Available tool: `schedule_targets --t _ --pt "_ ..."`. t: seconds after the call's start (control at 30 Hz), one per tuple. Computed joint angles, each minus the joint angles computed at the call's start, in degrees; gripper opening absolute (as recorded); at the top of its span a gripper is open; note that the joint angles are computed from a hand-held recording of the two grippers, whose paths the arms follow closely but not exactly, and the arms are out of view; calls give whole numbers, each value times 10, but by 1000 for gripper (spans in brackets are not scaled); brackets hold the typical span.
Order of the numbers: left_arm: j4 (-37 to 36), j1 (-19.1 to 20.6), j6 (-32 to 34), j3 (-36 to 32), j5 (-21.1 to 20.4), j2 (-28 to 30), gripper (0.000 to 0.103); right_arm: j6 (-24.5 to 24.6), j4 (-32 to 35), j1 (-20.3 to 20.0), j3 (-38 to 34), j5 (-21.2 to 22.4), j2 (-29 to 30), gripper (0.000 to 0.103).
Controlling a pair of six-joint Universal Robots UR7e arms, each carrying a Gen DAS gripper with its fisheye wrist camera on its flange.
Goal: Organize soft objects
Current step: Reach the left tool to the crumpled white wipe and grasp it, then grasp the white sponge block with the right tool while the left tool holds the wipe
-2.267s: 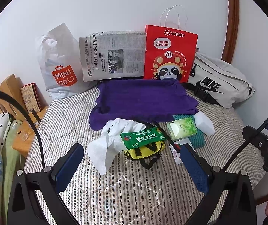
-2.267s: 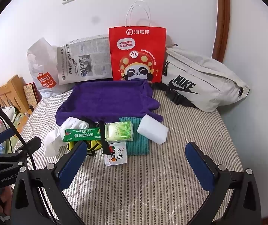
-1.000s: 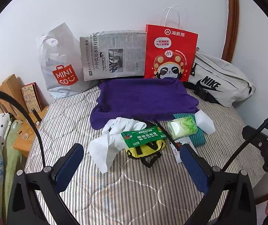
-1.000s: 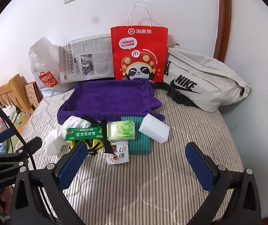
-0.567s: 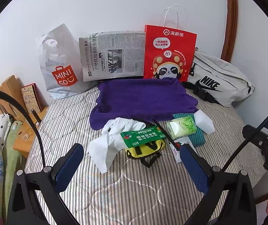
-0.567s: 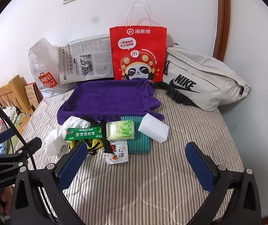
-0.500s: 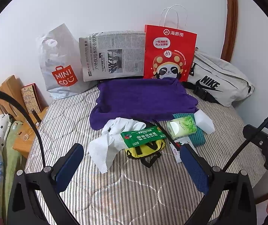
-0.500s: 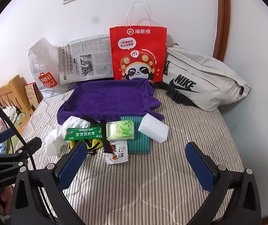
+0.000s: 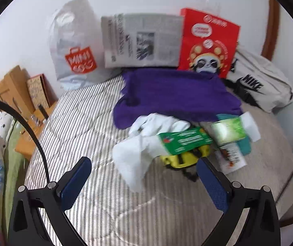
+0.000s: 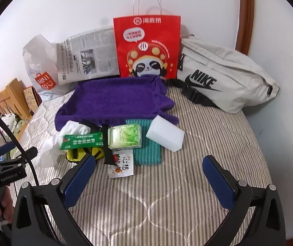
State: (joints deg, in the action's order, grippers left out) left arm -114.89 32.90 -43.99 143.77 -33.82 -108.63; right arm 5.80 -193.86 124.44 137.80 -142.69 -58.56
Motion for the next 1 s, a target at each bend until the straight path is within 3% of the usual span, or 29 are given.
schedule_targets --t 0.17,0.4,0.53,0.57,0.63,0.7,0.8,0.87,1.0 --pt "-103 82 66 4 -5 39 103 -11 -6 -32 -3 15 9 103" --pt "-316 171 203 10 -31 136 102 -30 -6 -62 -18 31 31 103" --pt "-396 206 259 5 -29 194 97 -30 13 -76 -32 30 42 103" --pt "-411 212 270 4 -23 206 93 -31 13 -79 -34 29 45 103" --pt "-438 220 292 5 -14 224 69 -31 16 -86 -38 32 47 103" --pt "-482 230 323 12 -41 219 45 -29 24 -93 -43 28 50 103" --pt "-496 234 346 20 -58 203 18 -34 24 -104 -47 27 55 103" --pt "-480 242 359 20 -97 182 9 -35 25 -112 -50 26 59 103" --pt "-456 231 346 29 -95 155 9 -42 16 -124 -53 25 62 103"
